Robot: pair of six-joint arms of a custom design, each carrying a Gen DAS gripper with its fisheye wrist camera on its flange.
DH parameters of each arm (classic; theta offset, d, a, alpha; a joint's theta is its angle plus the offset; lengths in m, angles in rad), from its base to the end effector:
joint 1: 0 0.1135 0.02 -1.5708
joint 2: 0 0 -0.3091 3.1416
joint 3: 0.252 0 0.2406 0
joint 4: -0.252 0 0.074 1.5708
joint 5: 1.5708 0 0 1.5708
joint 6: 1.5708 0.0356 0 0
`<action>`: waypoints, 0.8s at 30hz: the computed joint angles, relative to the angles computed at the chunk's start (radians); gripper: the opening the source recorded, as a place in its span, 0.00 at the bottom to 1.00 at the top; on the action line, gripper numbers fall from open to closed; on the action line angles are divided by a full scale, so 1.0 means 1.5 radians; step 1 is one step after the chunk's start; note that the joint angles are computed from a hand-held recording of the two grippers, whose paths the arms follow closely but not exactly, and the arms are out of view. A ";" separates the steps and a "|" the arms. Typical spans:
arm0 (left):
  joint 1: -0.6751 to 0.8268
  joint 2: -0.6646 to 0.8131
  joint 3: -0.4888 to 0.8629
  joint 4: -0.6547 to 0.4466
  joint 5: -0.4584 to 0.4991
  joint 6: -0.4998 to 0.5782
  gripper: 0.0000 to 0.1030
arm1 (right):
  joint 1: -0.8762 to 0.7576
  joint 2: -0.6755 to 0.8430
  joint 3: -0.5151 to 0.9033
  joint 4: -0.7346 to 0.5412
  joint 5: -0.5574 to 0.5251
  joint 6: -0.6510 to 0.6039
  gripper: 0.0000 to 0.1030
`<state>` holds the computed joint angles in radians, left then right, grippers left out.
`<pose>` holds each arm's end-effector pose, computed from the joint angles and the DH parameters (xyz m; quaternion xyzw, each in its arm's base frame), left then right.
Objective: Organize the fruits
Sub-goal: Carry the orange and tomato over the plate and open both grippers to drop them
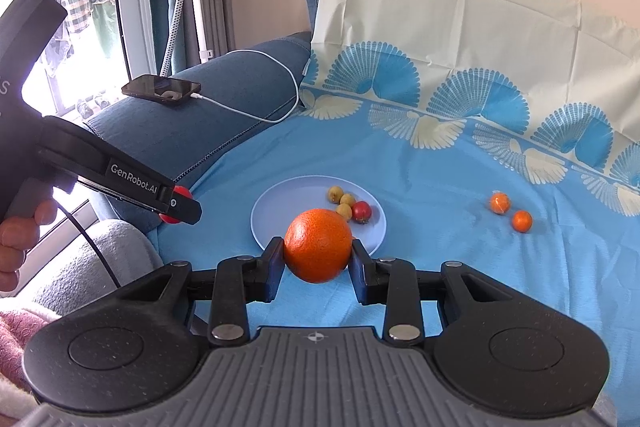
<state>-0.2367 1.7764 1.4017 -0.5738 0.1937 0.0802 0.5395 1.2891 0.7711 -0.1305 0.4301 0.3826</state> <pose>0.3730 -0.0970 0.2981 0.1787 0.9310 -0.1156 0.2966 0.2230 0.1162 0.2829 0.0261 0.8797 0.0223 0.4744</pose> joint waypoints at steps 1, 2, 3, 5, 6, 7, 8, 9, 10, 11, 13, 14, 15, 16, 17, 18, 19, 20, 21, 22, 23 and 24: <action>0.001 0.004 0.005 -0.001 0.001 0.000 0.31 | -0.003 0.004 0.002 0.003 -0.004 -0.002 0.35; 0.002 0.008 0.009 -0.003 0.001 0.000 0.31 | -0.007 0.010 0.004 0.006 -0.009 -0.004 0.35; 0.002 0.012 0.013 -0.004 0.001 -0.001 0.31 | -0.011 0.015 0.006 0.010 -0.013 -0.006 0.35; 0.002 0.021 0.022 -0.007 0.001 -0.002 0.31 | -0.020 0.025 0.010 0.017 -0.024 -0.012 0.35; 0.002 0.025 0.025 -0.007 0.000 -0.002 0.31 | -0.025 0.031 0.012 0.021 -0.030 -0.016 0.35; 0.002 0.030 0.030 -0.008 -0.001 -0.003 0.31 | -0.028 0.037 0.015 0.025 -0.034 -0.019 0.35; 0.002 0.037 0.037 -0.009 -0.002 -0.003 0.31 | -0.032 0.043 0.018 0.028 -0.038 -0.022 0.35; 0.002 0.044 0.043 -0.010 -0.004 -0.004 0.31 | -0.036 0.050 0.022 0.031 -0.042 -0.025 0.35; 0.002 0.051 0.050 -0.012 -0.005 -0.005 0.31 | -0.039 0.057 0.025 0.034 -0.046 -0.028 0.35; 0.001 0.060 0.059 -0.013 -0.007 -0.006 0.31 | -0.043 0.063 0.028 0.038 -0.050 -0.030 0.35; 0.001 0.076 0.074 -0.015 -0.010 -0.007 0.31 | -0.053 0.080 0.036 0.045 -0.061 -0.036 0.35; 0.000 0.086 0.084 -0.016 -0.013 -0.008 0.31 | -0.055 0.089 0.039 0.049 -0.064 -0.037 0.35; -0.001 0.096 0.095 -0.019 -0.015 -0.010 0.31 | -0.062 0.099 0.043 0.054 -0.070 -0.040 0.35; -0.002 0.105 0.106 -0.021 -0.016 -0.011 0.31 | -0.069 0.109 0.049 0.059 -0.077 -0.044 0.35; -0.003 0.116 0.118 -0.023 -0.018 -0.012 0.31 | -0.075 0.119 0.054 0.064 -0.082 -0.047 0.35; -0.005 0.126 0.130 -0.025 -0.021 -0.013 0.31 | -0.081 0.130 0.059 0.069 -0.089 -0.050 0.35; -0.006 0.137 0.142 -0.026 -0.022 -0.014 0.31 | -0.086 0.139 0.064 0.074 -0.094 -0.053 0.35; -0.008 0.148 0.155 -0.027 -0.025 -0.015 0.31 | -0.092 0.151 0.071 0.079 -0.100 -0.057 0.35; -0.010 0.160 0.168 -0.030 -0.028 -0.016 0.31 | -0.098 0.162 0.076 0.084 -0.104 -0.060 0.35; -0.011 0.173 0.184 -0.033 -0.029 -0.017 0.31 | -0.104 0.173 0.082 0.089 -0.110 -0.065 0.35; -0.013 0.185 0.199 -0.037 -0.032 -0.019 0.31 | -0.109 0.184 0.088 0.092 -0.116 -0.068 0.35; -0.015 0.197 0.214 -0.041 -0.035 -0.021 0.31 | -0.115 0.195 0.093 0.096 -0.121 -0.073 0.35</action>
<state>-0.2597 2.0726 1.7232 -0.6348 0.1412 0.0488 0.3666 1.5818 0.9113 0.0136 0.2483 0.2733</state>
